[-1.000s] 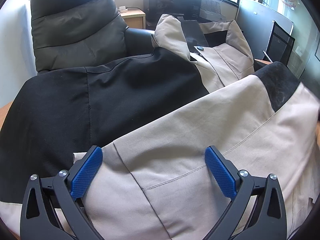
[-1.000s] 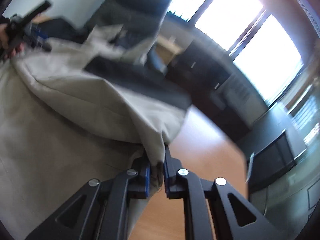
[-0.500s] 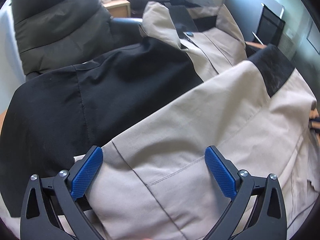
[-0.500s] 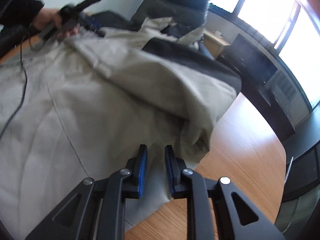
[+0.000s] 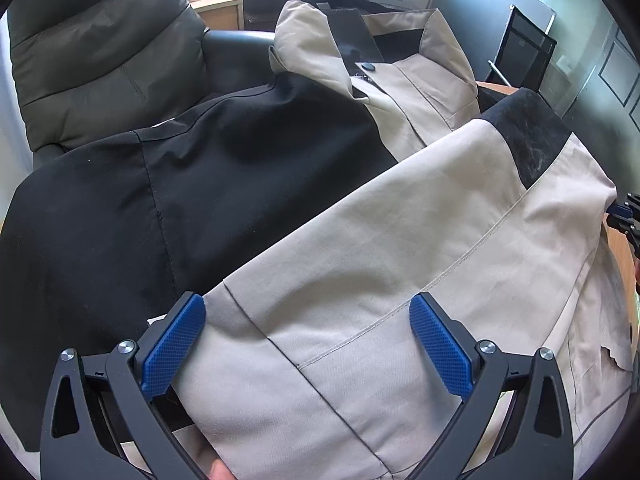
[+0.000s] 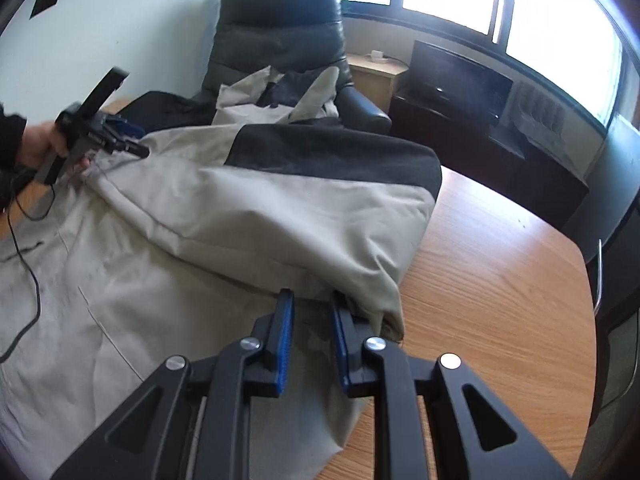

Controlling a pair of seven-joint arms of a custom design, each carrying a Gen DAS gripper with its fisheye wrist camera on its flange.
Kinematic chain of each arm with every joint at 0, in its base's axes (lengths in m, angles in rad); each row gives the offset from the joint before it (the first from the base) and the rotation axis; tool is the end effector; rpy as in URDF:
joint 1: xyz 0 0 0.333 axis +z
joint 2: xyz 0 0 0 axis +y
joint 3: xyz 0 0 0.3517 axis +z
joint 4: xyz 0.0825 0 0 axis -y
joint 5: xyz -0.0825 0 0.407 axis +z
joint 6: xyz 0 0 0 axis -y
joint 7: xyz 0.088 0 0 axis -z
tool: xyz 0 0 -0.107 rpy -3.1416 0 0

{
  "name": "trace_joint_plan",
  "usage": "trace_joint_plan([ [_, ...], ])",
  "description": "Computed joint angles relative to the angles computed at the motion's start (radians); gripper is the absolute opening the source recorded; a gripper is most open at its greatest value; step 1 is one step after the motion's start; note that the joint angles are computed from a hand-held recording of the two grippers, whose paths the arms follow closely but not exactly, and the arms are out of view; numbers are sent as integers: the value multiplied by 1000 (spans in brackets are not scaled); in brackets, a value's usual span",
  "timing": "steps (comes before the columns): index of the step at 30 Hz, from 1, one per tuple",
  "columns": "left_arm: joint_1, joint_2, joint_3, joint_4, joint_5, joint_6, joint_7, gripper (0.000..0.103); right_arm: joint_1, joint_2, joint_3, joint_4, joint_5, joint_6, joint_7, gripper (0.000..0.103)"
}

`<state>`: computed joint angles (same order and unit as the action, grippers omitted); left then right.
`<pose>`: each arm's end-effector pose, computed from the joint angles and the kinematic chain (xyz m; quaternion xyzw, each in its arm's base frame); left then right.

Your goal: Fold clothes

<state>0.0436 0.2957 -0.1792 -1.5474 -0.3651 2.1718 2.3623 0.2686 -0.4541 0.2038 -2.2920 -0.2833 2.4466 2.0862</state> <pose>0.7070 -0.0935 0.5486 -0.3852 0.8886 -0.2412 0.0615 0.4118 0.2277 0.6150 -0.7085 0.6235 -0.2390 0.2284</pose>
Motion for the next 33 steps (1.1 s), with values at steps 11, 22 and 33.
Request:
trace_joint_plan([
  [11, -1, -15, -1, -25, -30, 32, -30, 103, -6, 38, 8, 41, -22, -9, 59, 20],
  [22, 115, 27, 27, 122, -212, -288, -139, 103, 21, 82, -6, 82, 6, -55, 54, 20],
  [33, 154, 52, 8, 149, -298, -427, -138, 103, 43, 145, -5, 130, -9, -57, 49, 20],
])
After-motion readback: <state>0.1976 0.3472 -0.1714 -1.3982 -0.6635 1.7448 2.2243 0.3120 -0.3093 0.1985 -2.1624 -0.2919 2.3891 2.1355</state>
